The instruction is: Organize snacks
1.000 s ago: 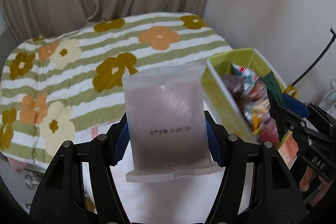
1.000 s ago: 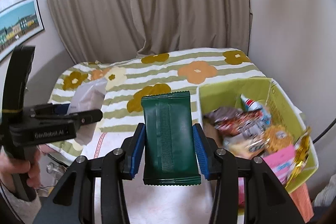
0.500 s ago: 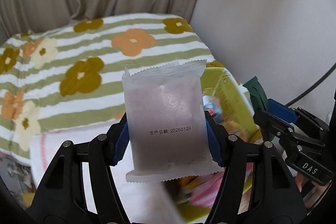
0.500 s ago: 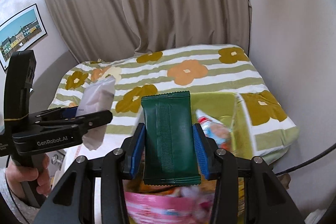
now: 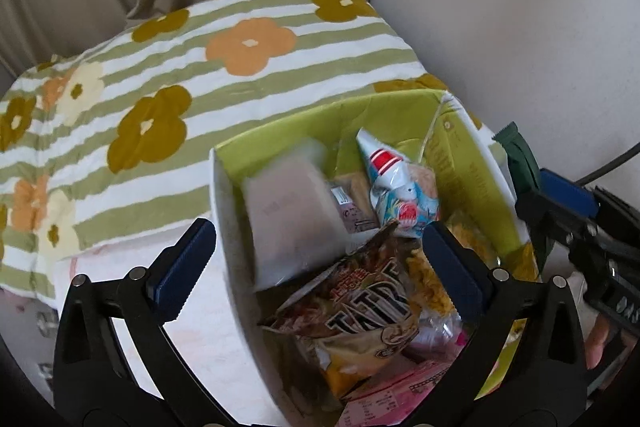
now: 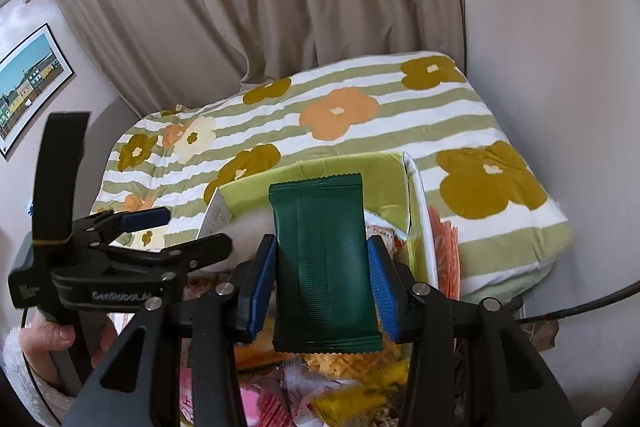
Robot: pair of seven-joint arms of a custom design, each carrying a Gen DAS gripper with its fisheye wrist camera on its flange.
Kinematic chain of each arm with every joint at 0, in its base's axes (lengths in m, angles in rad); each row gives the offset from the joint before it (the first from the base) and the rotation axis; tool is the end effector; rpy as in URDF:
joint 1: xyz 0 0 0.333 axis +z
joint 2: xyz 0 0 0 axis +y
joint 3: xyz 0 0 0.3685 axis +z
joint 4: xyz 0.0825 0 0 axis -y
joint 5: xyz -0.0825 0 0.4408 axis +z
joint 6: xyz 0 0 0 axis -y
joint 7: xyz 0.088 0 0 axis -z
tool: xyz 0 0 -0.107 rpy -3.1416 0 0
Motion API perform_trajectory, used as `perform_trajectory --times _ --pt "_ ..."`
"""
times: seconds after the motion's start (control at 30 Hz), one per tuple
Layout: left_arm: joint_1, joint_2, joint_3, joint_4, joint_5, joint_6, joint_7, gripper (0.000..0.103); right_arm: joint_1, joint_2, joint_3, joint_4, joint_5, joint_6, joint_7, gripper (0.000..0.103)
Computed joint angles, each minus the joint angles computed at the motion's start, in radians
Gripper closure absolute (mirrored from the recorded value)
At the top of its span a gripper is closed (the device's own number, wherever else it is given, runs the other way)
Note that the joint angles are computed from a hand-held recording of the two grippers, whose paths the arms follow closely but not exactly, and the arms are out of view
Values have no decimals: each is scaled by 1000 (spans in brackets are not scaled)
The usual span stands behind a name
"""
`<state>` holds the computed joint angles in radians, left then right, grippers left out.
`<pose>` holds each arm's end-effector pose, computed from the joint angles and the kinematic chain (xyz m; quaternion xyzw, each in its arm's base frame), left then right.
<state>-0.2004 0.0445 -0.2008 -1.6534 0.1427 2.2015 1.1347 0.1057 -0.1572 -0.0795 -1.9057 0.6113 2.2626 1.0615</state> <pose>0.6245 -0.2562 0.6731 -0.6775 0.6893 -0.2103 0.1472 0.6020 0.0273 0.6678 -0.7368 0.5667 -0.0622 0.3634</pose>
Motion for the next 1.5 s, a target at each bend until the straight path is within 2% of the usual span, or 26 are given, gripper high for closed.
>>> perform_trajectory --times 0.2,0.53,0.57,0.6,0.63,0.67,0.73,1.13,1.33,1.5 --pt "18 -86 9 -114 -54 56 -11 1 -3 14 5 11 -28 -15 21 62" --pt "38 -127 6 -164 -52 60 -40 1 8 69 25 85 -12 -36 10 62" --pt "39 -130 6 -168 -51 58 -43 1 8 77 28 94 -12 -40 11 59" --pt "40 -134 5 -172 -44 53 -51 1 8 83 30 99 -7 -43 9 56" --pt "41 -139 4 -179 -40 52 -57 1 8 88 31 103 2 -48 8 44" --pt "42 -142 4 -183 -38 51 -60 1 6 89 31 102 9 -50 10 24" --pt "42 -156 0 -200 -27 50 -75 1 4 84 34 92 5 -43 8 1" --pt "39 -263 -27 -284 62 33 -170 1 5 7 20 13 8 -19 -42 1" --pt "50 -381 -48 -338 118 48 -202 1 30 -115 9 -61 11 31 -39 1" --pt "76 -536 -67 -398 165 41 -215 1 57 -261 15 -141 -44 98 22 1"
